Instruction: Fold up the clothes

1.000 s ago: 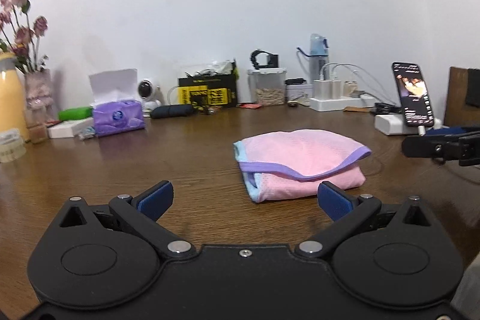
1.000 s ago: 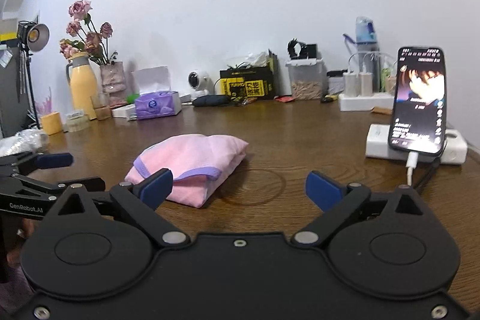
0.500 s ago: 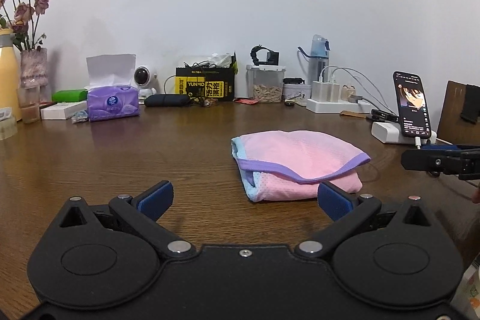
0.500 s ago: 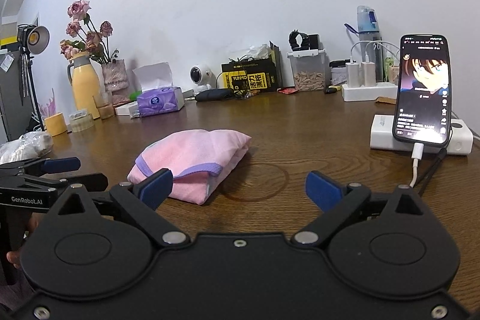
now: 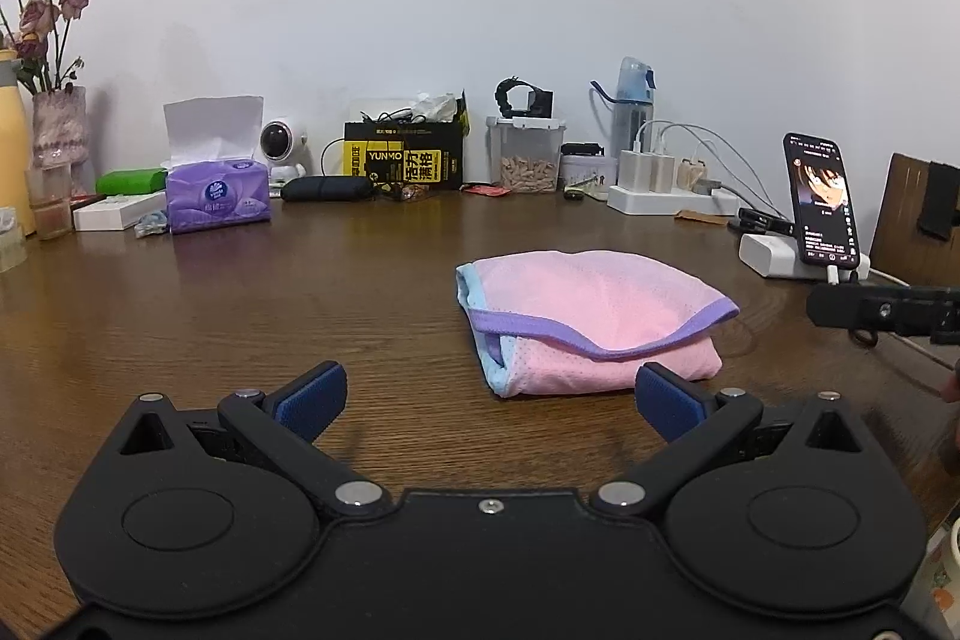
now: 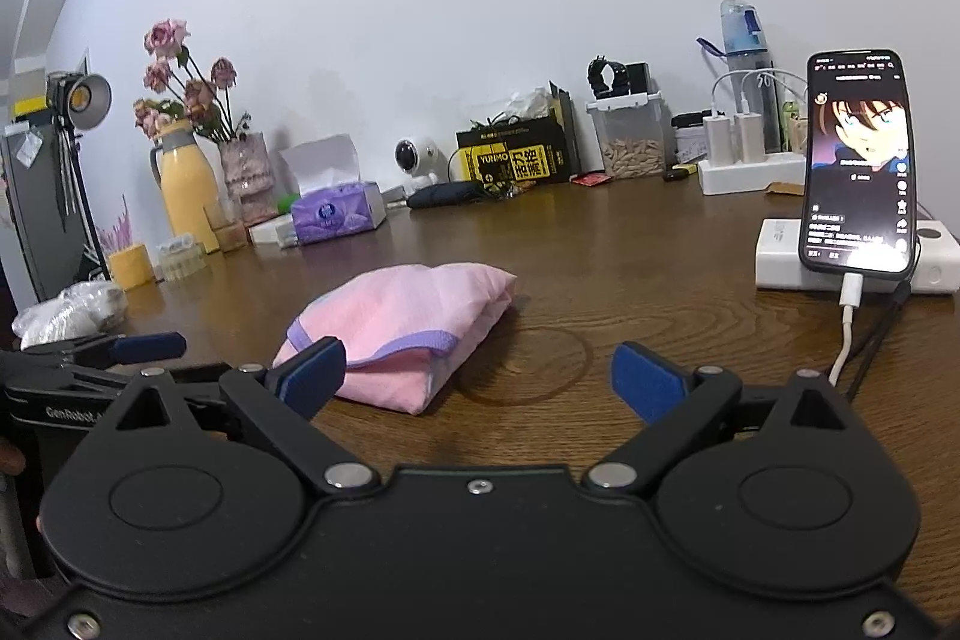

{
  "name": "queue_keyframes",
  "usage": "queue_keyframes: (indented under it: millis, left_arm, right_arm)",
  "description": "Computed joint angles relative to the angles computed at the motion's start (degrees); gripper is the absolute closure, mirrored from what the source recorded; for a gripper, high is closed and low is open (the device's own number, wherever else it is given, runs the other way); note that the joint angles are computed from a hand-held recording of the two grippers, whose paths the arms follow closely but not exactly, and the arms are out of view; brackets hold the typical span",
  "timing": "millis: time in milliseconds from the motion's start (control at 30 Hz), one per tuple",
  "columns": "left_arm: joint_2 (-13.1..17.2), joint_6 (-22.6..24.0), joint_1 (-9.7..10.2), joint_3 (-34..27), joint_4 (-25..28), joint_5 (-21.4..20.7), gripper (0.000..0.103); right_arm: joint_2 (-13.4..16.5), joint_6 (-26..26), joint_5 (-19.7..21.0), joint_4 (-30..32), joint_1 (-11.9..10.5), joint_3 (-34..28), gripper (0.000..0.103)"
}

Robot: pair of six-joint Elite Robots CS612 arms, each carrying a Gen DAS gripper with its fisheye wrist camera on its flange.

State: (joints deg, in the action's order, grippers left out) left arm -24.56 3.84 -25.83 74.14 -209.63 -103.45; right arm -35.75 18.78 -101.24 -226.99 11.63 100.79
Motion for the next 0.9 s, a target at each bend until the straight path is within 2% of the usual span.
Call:
queue_keyframes:
  millis: [167, 333, 467, 567, 667, 767, 900]
  left_arm:
    - [0.2, -0.5, 0.3, -0.3, -0.1, -1.4, 0.0]
    - [0.2, -0.5, 0.2, -0.1, -0.9, -0.9, 0.0]
    - [-0.2, 1.4, -0.12, 0.1, 0.7, -0.1, 0.0]
    - [0.2, -0.3, 0.04, -0.2, -0.7, -0.4, 0.0]
    - [0.6, -1.7, 0.62, -0.7, -1.1, -2.8, 0.0]
    - [0.3, -1.1, 0.5, -0.6, 0.2, -2.5, 0.0]
    - [0.4, -1.0, 0.22, -0.3, -1.5, -1.2, 0.0]
  right_arm:
    - [-0.1, -0.1, -0.5, 0.4, 0.1, 0.0, 0.005]
    - [-0.2, 0.4, 0.1, 0.9, 0.0, 0.0, 0.005]
    - [-0.4, 1.0, 1.5, 1.2, -0.4, 0.3, 0.005]
    - [-0.5, 1.2, 1.6, 2.0, -0.4, 0.2, 0.005]
    - [-1.0, 1.0, 1.3, 4.5, -0.3, 0.1, 0.005]
    - [-0.4, 1.0, 0.7, 1.9, -0.1, 0.0, 0.005]
    - [-0.2, 1.1, 1.0, 1.0, -0.2, 0.1, 0.005]
